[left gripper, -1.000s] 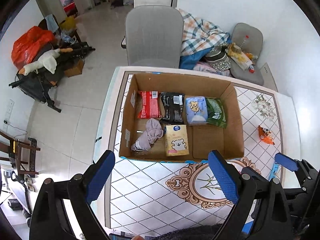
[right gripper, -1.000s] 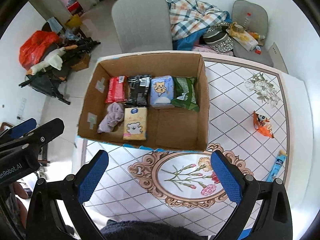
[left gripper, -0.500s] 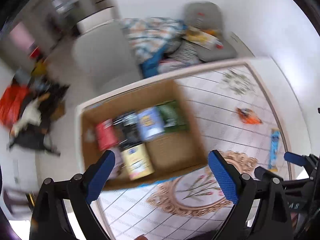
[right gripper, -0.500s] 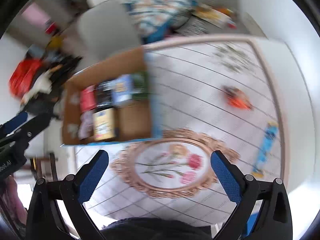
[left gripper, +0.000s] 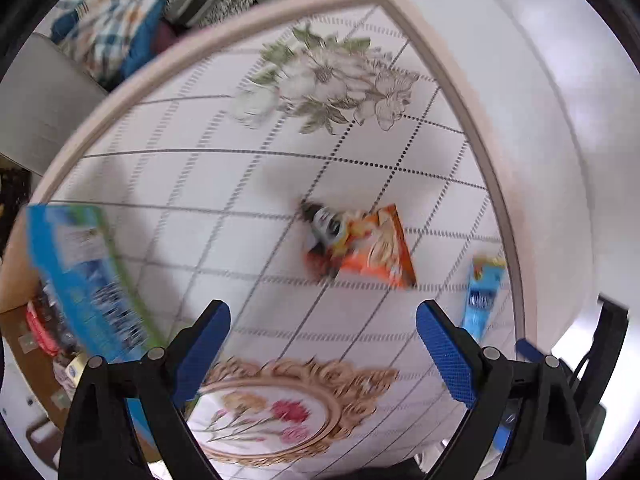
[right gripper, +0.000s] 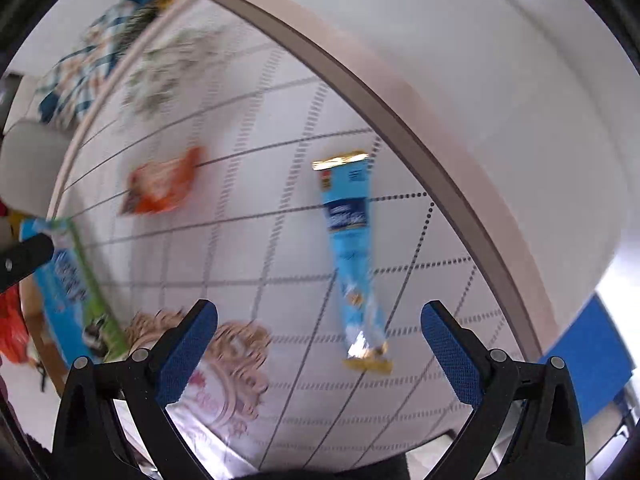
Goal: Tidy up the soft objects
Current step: 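Grasp the orange panda bag with left gripper while right grasps blue Nestle tube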
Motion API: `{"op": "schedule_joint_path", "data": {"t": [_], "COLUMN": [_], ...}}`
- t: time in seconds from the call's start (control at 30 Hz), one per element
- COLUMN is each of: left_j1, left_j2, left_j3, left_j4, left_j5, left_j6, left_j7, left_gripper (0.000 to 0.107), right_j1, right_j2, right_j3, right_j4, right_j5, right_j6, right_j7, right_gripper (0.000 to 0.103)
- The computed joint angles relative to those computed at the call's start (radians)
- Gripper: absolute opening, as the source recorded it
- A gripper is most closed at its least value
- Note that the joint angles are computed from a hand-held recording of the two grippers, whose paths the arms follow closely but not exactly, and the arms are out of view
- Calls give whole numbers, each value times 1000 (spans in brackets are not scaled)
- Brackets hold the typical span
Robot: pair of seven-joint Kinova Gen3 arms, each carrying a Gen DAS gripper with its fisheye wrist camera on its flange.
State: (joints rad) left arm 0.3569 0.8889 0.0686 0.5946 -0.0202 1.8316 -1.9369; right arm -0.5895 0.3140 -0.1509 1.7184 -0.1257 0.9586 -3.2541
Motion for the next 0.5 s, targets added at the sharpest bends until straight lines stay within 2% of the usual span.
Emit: {"op": "schedule_joint_path", "data": {"t": [0.13, 0.23, 0.27, 0.4, 0.43, 0.5], "left_j1": [64, 99, 106, 131, 138, 137], "left_j2": [78, 110, 117, 117, 105, 94], "left_j3": [-12, -22, -24, -29, -33, -26], "left_j4": [-38, -36, -36, 14, 47, 81], "left_j5": [-34, -58, -63, -88, -99, -98], "left_j6": [22, 11, 8, -49, -80, -101], "left_j7": [15, 17, 20, 13, 10, 12], "left_gripper": [95, 95, 95, 93, 85, 81], "right_j1": [80, 112, 124, 121, 119, 103], "right_j2": [17, 33, 42, 75, 83, 107], "right_j3": [-24, -35, -40, -20, -13, -4], "right_j4": [123, 163, 169, 124, 111, 56], "right_j5": [-113, -177, -198, -192, -192, -153], "right_j6": [-153, -215, -228, -177, -160, -85], "right_j7": [127, 203, 232, 263, 271, 253], "right_gripper": [98, 94, 90, 86, 86, 75]}}
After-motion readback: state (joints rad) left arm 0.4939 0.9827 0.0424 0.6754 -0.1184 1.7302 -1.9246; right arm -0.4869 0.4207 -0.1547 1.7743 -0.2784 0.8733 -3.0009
